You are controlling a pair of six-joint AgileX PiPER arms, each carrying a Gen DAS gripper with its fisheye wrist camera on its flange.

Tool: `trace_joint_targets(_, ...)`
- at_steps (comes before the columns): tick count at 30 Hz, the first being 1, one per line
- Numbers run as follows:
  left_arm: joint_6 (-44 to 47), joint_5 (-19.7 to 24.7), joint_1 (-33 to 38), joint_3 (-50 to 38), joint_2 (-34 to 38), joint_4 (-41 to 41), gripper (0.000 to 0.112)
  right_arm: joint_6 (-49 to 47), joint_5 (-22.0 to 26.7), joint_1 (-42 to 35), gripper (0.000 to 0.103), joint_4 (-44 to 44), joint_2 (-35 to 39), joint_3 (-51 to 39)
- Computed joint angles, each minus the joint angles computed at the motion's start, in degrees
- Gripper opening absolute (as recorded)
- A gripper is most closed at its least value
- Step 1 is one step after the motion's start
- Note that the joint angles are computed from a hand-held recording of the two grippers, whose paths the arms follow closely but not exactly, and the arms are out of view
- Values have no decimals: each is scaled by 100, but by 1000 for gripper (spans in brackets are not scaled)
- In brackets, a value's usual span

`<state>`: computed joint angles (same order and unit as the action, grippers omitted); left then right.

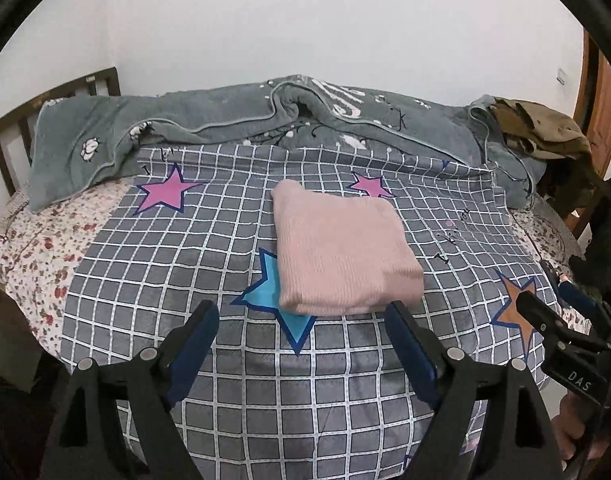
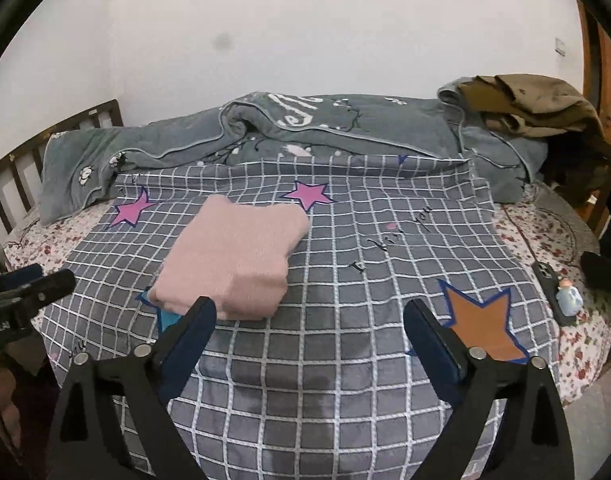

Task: Fold small clothes

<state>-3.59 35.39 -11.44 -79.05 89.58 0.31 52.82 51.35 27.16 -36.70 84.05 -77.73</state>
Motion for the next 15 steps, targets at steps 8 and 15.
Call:
trace_joint_targets(8,-181,-85,-110,301,-313,214,84,184,178,146,94,-113,-267,183)
trace_joint_targets(15,-225,-108,-151,390,-457,284,84,237,259,183,94,-110,-412,240)
